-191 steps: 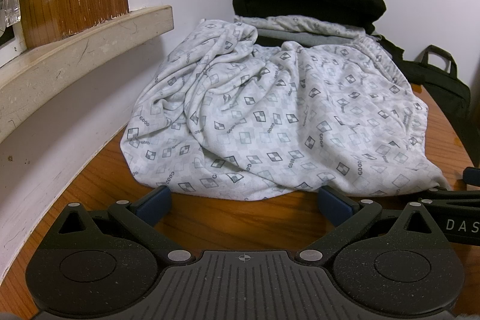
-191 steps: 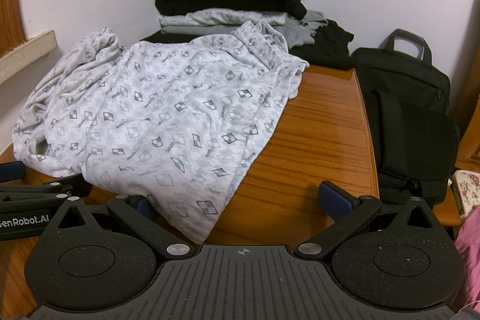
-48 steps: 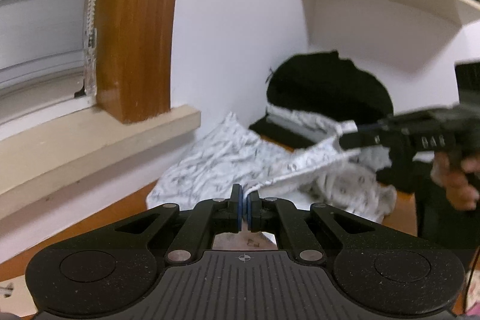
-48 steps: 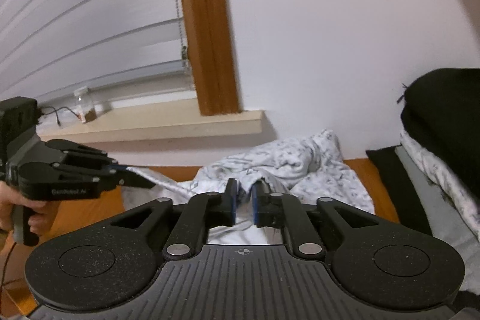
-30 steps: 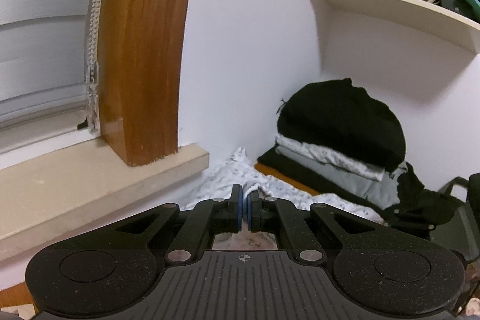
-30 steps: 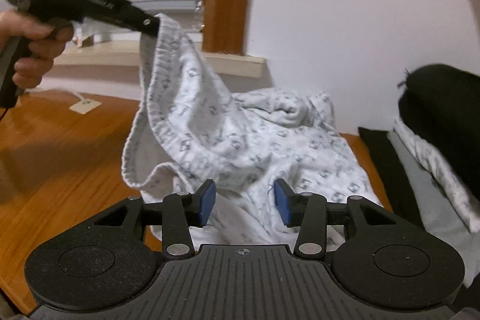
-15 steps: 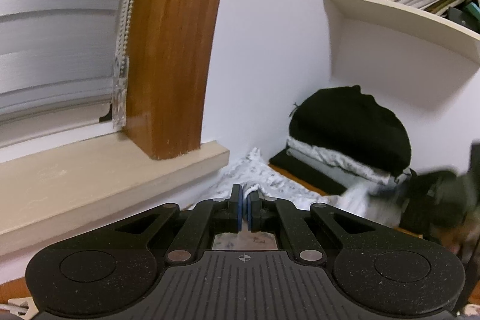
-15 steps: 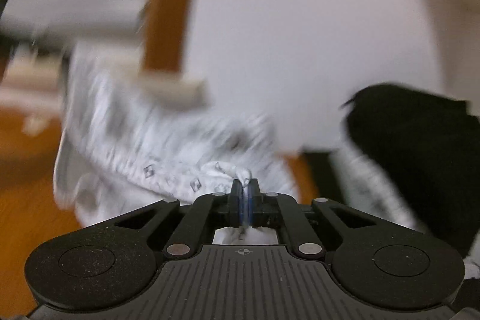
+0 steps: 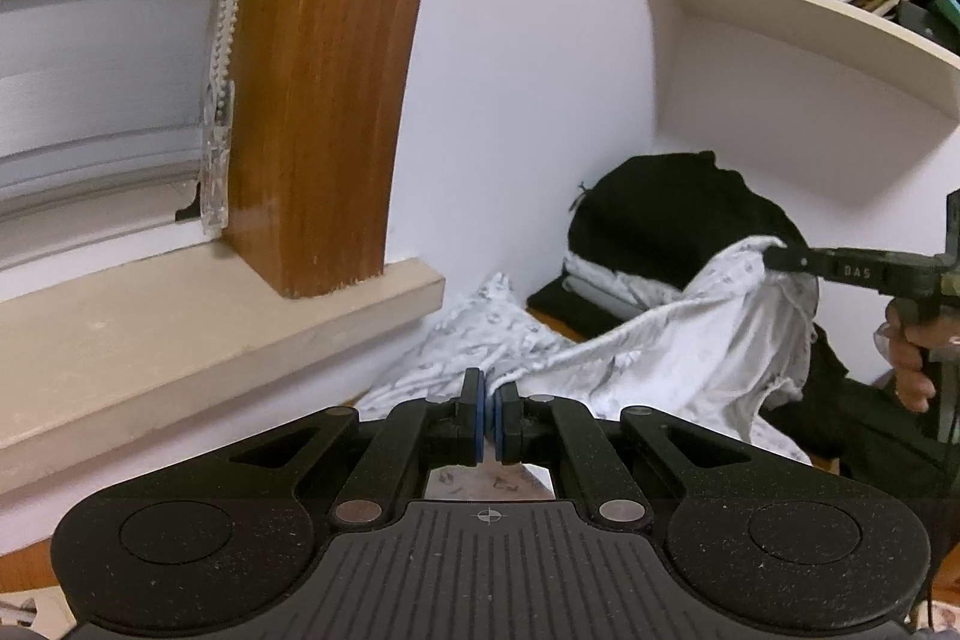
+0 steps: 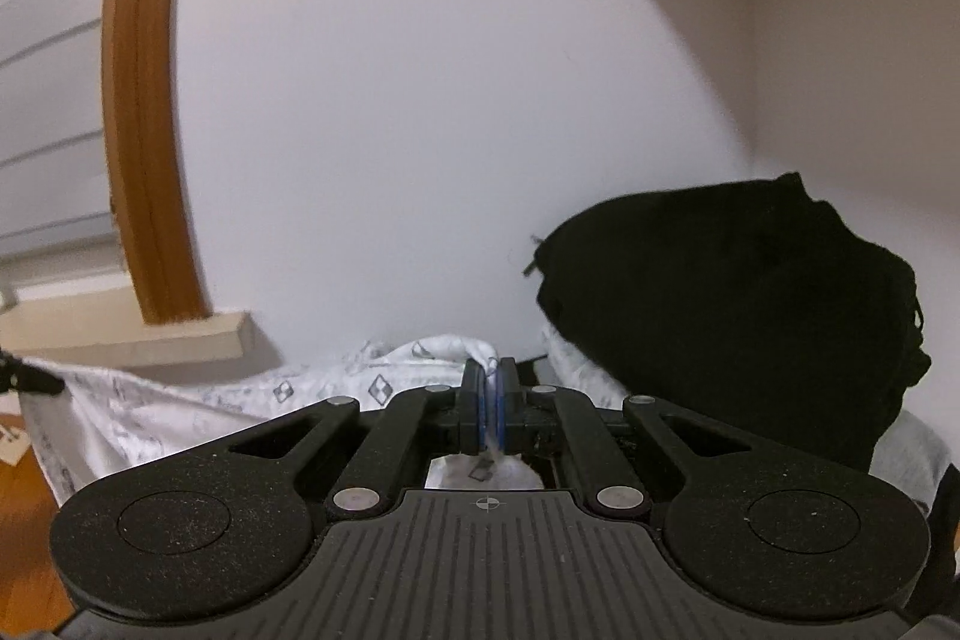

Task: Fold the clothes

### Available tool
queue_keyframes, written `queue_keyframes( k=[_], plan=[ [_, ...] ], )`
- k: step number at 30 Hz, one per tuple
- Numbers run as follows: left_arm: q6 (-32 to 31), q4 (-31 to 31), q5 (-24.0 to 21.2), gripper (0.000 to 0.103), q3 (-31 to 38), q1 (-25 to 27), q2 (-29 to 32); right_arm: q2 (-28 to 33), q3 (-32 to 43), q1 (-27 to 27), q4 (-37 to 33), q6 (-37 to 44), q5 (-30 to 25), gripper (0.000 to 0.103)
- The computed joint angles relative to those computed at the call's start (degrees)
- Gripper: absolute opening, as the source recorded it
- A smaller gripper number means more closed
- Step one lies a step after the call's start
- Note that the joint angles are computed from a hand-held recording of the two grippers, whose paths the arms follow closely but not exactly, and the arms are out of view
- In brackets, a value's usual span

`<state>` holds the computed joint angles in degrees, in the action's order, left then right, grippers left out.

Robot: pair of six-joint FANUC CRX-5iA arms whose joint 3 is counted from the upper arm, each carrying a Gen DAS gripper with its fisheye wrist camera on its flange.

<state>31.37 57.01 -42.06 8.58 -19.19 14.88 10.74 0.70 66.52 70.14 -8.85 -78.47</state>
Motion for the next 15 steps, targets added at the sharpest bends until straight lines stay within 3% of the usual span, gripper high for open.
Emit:
queue_keyframes(
  k=[4, 5, 7, 15],
  plan=[
    [0.23, -0.93, -1.16, 0.003, -0.51, 0.13, 0.21, 0.8, 2.52, -0.13, -7.36, 6.66, 3.25, 0.009],
    [0.54, -1.6, -1.65, 0.003, -0.44, 0.15, 0.39, 1.48, 3.42, 0.06, -8.99, 8.6, 3.07, 0.013],
    [0.33, -2.45, -1.51, 0.003, -0.82, -0.14, 0.49, 2.37, 4.13, 0.53, -10.71, 11.53, 4.09, 0.032],
    [-3.2, 1.16, -1.79, 0.003, -1.51, -1.34, 0.34, 7.35, 8.49, 1.67, -11.35, 21.48, 14.23, 0.052]
  ],
)
